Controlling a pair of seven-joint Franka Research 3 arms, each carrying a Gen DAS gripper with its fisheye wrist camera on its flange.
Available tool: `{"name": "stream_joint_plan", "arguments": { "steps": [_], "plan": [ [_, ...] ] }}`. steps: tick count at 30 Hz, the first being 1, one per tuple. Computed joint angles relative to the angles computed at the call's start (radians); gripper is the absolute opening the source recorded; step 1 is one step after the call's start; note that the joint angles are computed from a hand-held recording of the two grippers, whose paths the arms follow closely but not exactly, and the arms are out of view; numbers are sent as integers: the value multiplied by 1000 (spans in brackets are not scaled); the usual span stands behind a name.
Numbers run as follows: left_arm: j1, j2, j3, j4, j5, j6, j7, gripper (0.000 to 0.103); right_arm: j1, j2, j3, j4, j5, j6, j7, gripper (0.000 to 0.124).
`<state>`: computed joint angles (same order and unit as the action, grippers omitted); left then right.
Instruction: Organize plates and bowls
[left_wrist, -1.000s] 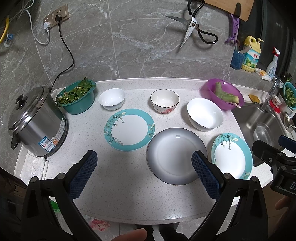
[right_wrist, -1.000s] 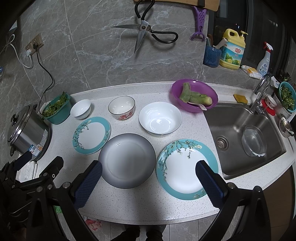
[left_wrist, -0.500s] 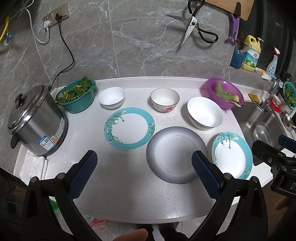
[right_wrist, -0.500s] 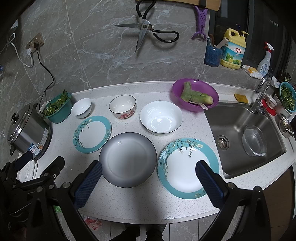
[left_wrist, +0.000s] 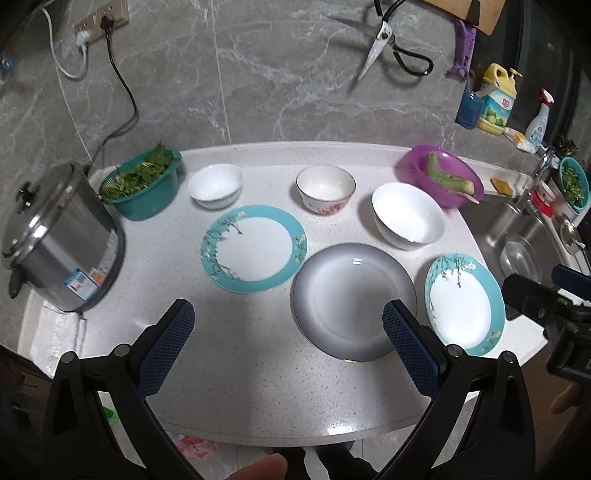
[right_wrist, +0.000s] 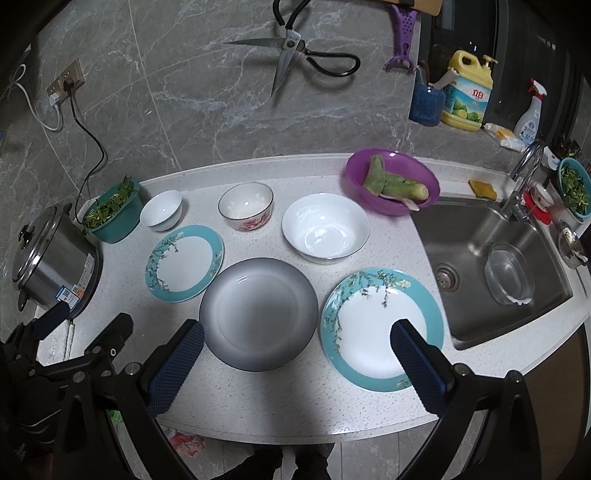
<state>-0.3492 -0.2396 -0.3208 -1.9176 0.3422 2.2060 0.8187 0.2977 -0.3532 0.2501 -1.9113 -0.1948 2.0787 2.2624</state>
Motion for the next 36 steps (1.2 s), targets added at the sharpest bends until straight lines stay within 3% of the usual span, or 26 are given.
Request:
{"name": "stream_joint_plan", "arguments": {
  "steps": [8, 12, 15, 17, 19, 24, 26, 29, 36],
  "plan": [
    [-12, -33, 121, -209, -334, 141, 205, 102, 40, 30, -68, -52, 177, 117, -157, 103],
    [-2, -30, 135, -291, -434, 249, 252, 102, 66, 52, -143, -87, 380, 224, -335, 103],
    [6, 6, 139, -310, -491, 313, 261, 102, 76, 99, -196, -68, 560, 233, -489, 103],
    [14, 45, 135, -303, -506, 344, 263, 102, 68, 159, -220, -20, 655, 200, -596, 103],
    [22, 101, 133, -261, -532, 318, 269, 100, 44, 232, -233, 48, 717, 139, -678, 93],
    [53, 206, 114, -212, -587, 364, 271, 80, -40, 413, -234, 221, 817, -37, -784, 78],
    [63, 245, 104, -178, -600, 350, 287, 76, -61, 475, -222, 284, 796, -101, -796, 76],
    [82, 303, 85, -138, -699, 341, 370, 61, -84, 529, -207, 330, 788, -181, -810, 70],
    [97, 402, 54, -46, -639, 277, 331, 59, -86, 584, -197, 343, 714, -224, -763, 67]
  ]
}}
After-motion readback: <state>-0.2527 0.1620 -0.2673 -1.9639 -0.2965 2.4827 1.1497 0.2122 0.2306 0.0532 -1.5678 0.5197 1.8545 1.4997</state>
